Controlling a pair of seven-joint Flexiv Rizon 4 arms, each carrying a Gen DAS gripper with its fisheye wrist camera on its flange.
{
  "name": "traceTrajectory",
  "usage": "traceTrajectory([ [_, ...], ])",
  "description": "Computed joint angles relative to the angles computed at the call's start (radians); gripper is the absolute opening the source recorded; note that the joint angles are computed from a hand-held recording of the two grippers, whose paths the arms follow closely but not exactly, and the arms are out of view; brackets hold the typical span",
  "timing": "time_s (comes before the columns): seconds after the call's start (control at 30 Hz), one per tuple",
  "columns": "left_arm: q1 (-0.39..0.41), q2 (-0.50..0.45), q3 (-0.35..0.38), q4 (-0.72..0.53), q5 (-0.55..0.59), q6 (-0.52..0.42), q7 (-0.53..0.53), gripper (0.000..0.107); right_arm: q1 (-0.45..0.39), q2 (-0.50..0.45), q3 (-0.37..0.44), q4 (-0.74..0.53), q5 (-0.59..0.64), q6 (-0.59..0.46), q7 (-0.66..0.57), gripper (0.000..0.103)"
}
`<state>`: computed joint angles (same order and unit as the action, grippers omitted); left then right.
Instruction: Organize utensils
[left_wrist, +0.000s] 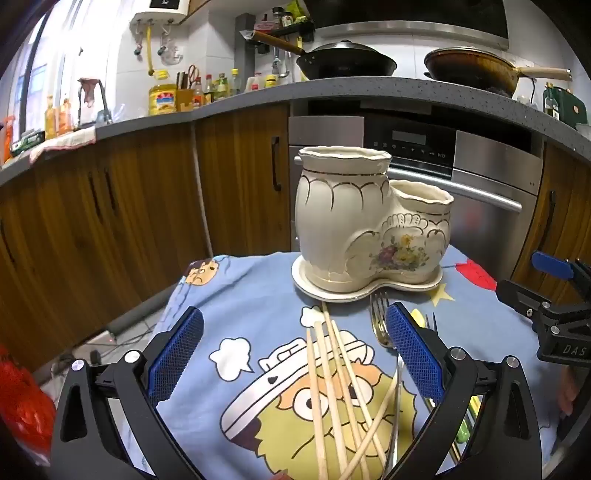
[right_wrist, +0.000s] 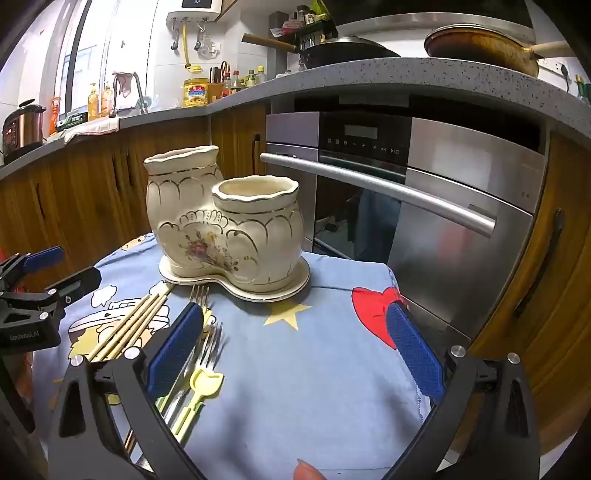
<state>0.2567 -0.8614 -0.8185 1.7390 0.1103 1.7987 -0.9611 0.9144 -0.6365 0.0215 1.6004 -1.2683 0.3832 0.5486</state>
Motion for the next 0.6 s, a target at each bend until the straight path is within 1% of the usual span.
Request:
traceTrajectory([
  [0.6,0.003,-0.001,-0.005,0.001,-0.005,-0.005,0.005,0.098,0.001,-0.003,0.0,-0.003,0.001,-0.007,-0.003,0.098],
])
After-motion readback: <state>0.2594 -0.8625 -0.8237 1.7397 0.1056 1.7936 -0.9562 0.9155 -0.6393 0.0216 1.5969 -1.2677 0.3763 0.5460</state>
